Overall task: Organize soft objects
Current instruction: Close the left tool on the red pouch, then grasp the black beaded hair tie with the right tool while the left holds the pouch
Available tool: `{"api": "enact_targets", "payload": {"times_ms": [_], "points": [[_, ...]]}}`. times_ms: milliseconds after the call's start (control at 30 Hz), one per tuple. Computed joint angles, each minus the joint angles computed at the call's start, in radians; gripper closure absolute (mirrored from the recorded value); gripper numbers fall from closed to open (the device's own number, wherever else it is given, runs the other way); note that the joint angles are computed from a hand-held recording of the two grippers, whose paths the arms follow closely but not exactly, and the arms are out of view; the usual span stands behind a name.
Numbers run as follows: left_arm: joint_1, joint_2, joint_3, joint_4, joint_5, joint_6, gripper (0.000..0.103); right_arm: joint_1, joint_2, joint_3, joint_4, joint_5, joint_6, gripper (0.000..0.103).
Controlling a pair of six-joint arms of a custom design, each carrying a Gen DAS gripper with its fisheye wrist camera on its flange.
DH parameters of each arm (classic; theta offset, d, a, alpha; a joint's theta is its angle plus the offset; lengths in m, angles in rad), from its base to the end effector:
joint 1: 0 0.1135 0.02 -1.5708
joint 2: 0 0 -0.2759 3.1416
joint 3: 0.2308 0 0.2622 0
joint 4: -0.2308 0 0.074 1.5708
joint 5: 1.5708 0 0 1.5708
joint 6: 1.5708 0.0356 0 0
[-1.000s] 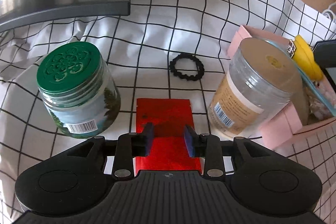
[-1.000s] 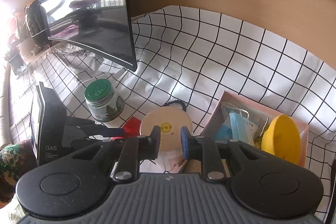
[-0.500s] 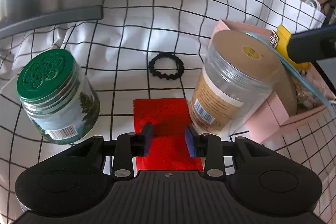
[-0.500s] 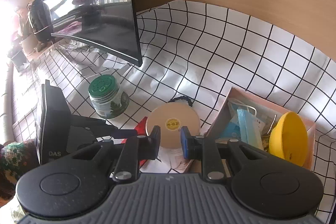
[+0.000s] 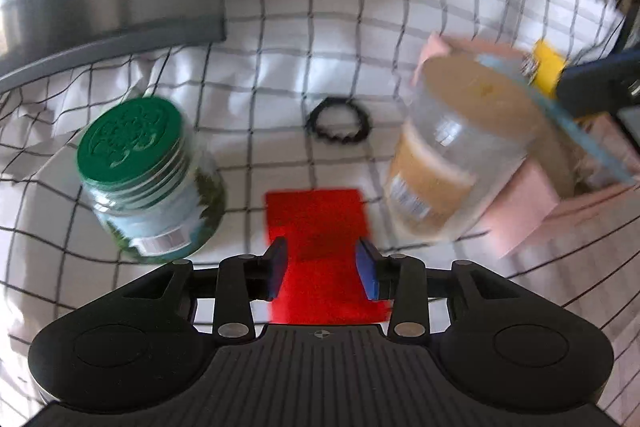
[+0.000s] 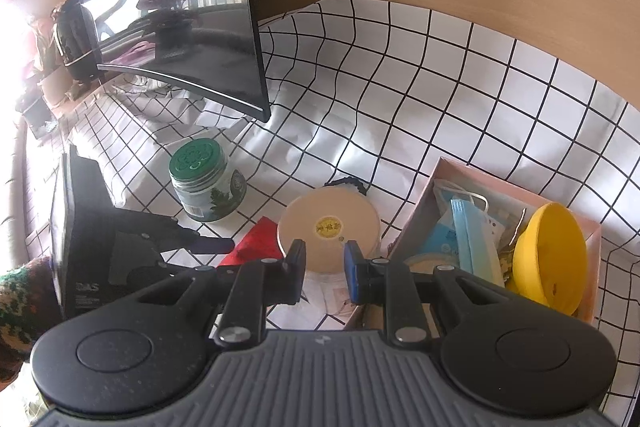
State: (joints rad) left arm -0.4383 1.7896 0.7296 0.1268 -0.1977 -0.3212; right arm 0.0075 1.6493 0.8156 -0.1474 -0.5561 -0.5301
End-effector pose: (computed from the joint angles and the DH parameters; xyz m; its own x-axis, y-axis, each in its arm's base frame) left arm 0.2944 -0.1303 0.1020 -0.7883 0.0276 -0.6146 0.0647 0.9972 -0.0382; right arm 0.3154 0.0212 0.1532 -0.5654 -0.4337 -0.7016 -0.6790 0.7277 0.0973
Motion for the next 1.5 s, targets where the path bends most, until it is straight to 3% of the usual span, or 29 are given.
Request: {"api": "enact_targets", "payload": {"times_ms": [233, 267, 400, 433, 533, 667, 800, 1033, 1167, 1300, 1433, 1500], "points": [[-0.063, 0.078, 0.092, -0.091, -0.059, 0.053, 0.059, -0.008, -0.013, -0.009, -0.008, -0.004, -0.012, 0.083], [-0.063, 0.080, 0.094, -0.091, -0.054, 0.046, 0.056, -0.011, -0.011, -0.008, -0.011, -0.007, -0.015, 0.083], [-0.038, 0.077, 0.072, -0.034, 0.036, 0.017, 0.026, -0.013, -0.001, -0.005, -0.016, -0.004, -0.019, 0.083], [-0.035, 0.078, 0.065, -0.019, 0.047, 0.014, 0.025, -0.013, 0.000, -0.005, -0.017, -0.003, -0.020, 0.083], [-0.034, 0.043, 0.022, 0.029, 0.036, -0.021, 0.030, -0.013, 0.000, -0.007, -0.017, -0.004, -0.024, 0.083], [-0.051, 0.035, 0.018, 0.022, -0.101, -0.033, 0.030, -0.007, 0.006, 0.000, -0.016, 0.002, -0.026, 0.083], [-0.016, 0.089, 0.072, -0.045, -0.072, -0.040, 0.030, 0.004, 0.009, 0.004, -0.019, 0.005, -0.025, 0.083], [-0.014, 0.111, 0.065, -0.005, -0.054, -0.004, 0.024, 0.016, 0.014, 0.005, -0.006, 0.029, -0.017, 0.083], [-0.001, 0.105, 0.051, 0.005, -0.033, 0.012, 0.026, 0.040, -0.001, 0.015, 0.000, 0.060, -0.022, 0.083], [0.000, 0.091, 0.039, 0.000, -0.034, 0.013, 0.033, 0.072, 0.027, 0.143, -0.107, 0.060, 0.000, 0.083], [0.008, 0.068, 0.015, 0.006, -0.023, 0.030, 0.043, 0.136, 0.205, 0.459, -0.383, 0.073, 0.082, 0.072], [0.026, 0.048, -0.016, 0.031, -0.003, 0.031, 0.045, 0.176, 0.311, 0.612, -0.499, 0.095, 0.102, 0.072]]}}
